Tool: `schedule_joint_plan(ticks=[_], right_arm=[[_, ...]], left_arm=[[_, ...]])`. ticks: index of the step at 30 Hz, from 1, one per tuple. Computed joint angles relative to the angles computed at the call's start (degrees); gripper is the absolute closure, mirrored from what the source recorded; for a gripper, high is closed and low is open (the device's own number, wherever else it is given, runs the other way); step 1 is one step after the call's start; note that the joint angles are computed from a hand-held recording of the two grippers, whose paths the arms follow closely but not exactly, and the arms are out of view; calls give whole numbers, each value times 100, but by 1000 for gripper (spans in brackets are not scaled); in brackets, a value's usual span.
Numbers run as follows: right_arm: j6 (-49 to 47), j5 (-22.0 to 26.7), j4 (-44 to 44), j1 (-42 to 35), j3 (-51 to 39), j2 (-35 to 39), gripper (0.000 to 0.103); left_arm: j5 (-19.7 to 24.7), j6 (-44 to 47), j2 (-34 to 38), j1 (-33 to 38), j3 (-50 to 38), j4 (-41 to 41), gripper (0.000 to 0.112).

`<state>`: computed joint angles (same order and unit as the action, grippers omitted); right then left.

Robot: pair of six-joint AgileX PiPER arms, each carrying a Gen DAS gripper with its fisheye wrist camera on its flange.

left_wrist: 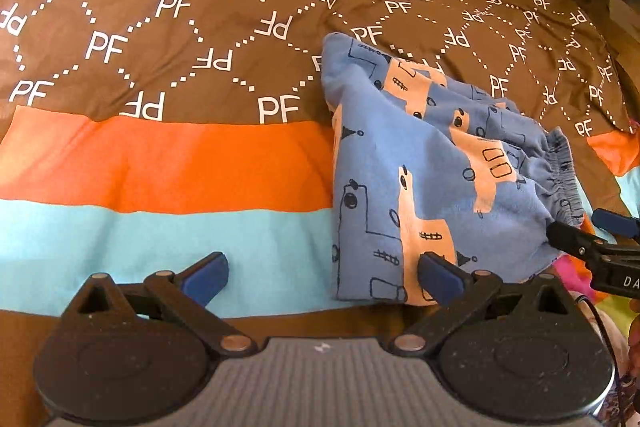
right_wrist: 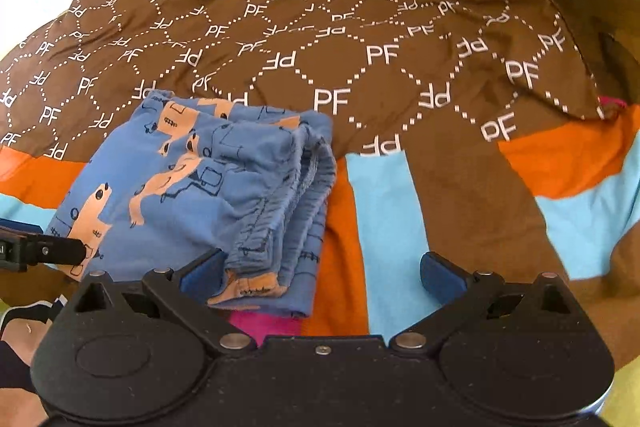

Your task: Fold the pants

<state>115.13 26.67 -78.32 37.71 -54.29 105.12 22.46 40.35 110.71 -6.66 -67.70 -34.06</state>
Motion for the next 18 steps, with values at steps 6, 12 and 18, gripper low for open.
schedule_joint_plan(ticks=[6,12,18], right_arm=[[68,85,-60,77,24,-6,1],[-164,105,35,93,-17,7,1],[-695,-441,-188,-232,60,-210,1]], left_arm=[[137,-723,-42,-82,-87,728,9],[579,-1079,-74,-105,-281,1168,9],[319,823,-292,117,1,-456,9]])
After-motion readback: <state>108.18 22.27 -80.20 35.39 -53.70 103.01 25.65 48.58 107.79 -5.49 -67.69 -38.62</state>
